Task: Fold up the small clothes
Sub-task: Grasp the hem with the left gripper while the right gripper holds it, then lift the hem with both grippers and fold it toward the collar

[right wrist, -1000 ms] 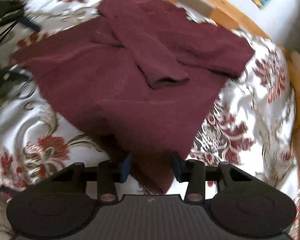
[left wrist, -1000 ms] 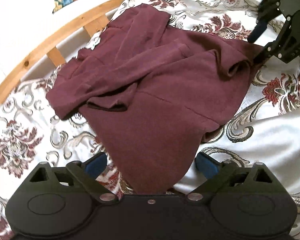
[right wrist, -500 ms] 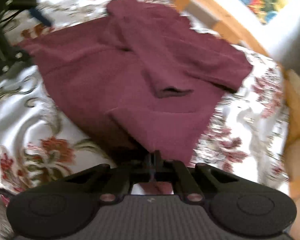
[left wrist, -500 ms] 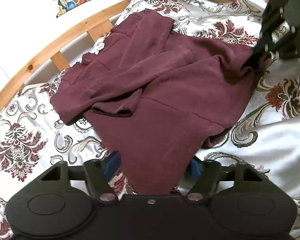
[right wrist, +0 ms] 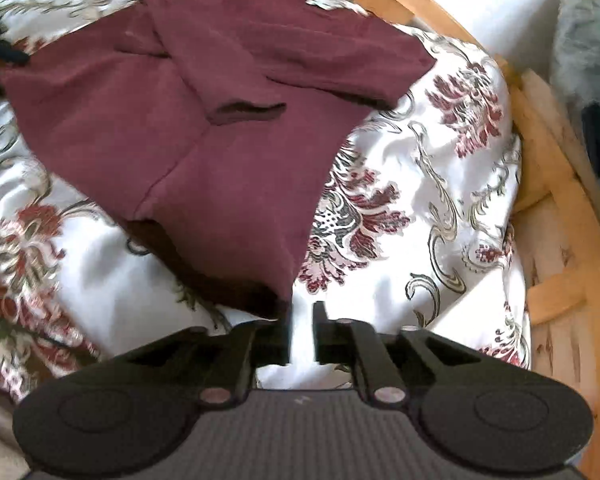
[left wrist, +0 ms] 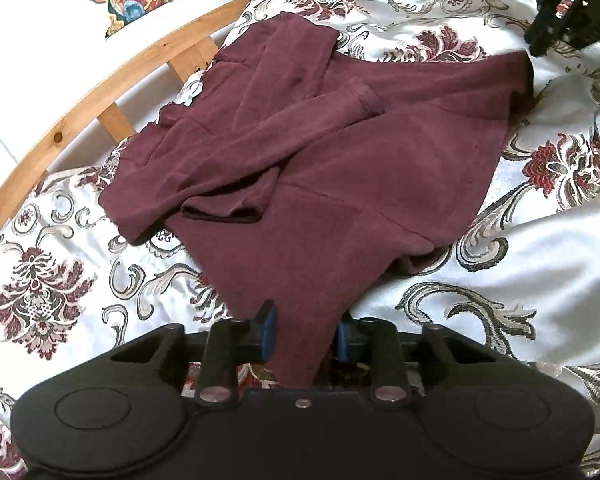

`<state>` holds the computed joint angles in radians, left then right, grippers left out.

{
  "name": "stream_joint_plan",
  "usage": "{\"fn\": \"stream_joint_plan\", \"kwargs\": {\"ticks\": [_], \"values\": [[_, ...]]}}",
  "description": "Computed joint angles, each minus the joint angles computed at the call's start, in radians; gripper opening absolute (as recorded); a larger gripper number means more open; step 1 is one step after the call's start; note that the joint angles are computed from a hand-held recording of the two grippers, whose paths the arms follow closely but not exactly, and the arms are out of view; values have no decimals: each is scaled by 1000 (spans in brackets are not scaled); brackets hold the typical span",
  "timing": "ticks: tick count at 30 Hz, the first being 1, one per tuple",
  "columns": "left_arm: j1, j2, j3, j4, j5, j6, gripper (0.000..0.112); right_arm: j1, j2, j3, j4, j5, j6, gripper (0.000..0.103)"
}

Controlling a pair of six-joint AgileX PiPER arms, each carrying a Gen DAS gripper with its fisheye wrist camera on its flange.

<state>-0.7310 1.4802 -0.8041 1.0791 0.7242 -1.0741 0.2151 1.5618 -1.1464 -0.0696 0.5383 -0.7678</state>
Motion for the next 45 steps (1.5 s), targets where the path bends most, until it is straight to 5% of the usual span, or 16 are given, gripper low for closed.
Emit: {"fn": "stream_joint_plan", "kwargs": {"ticks": [3, 8, 11, 13, 15, 18, 21, 29, 32, 37, 40, 42, 45], "values": [[4, -3, 2, -4, 8, -6, 26, 6, -36, 52, 16, -31, -122, 56], [12, -1, -2, -9, 14, -17, 13, 61, -29, 92, -73, -56, -204, 72], [-8, 0, -3, 32, 52, -79, 6, 111, 14, 106, -255, -103, -76, 75], [-15, -13, -1, 53, 65, -120, 6, 129, 42, 117, -390, -155, 54, 72], [-14, -22, -5, 55, 74, -135, 5, 124, 59, 131, -400, -215, 52, 44], [-11, -47, -10, 48, 87, -150, 5, 114, 35, 192, -398, -292, 11, 18], [-20, -81, -24, 36, 118, -188, 5, 108, -14, 237, -338, -322, -70, 5], [-134, -142, -84, 18, 325, -331, 5, 29, -204, 263, 361, -294, -534, 4], [-179, -205, -75, 10, 355, -315, 4, -29, -314, 293, 603, -217, -712, 4], [-279, -358, -30, -55, 408, -199, 4, -164, -535, 356, 762, 0, -746, 4], [-244, -493, 1, -161, 381, -93, 4, -294, -648, 356, 795, 197, -691, 4], [-139, -591, 22, -264, 289, 33, 4, -368, -672, 336, 813, 296, -657, 4], [122, -652, 2, -524, 126, 325, 5, -347, -696, 339, 790, 258, -594, 4]]}}
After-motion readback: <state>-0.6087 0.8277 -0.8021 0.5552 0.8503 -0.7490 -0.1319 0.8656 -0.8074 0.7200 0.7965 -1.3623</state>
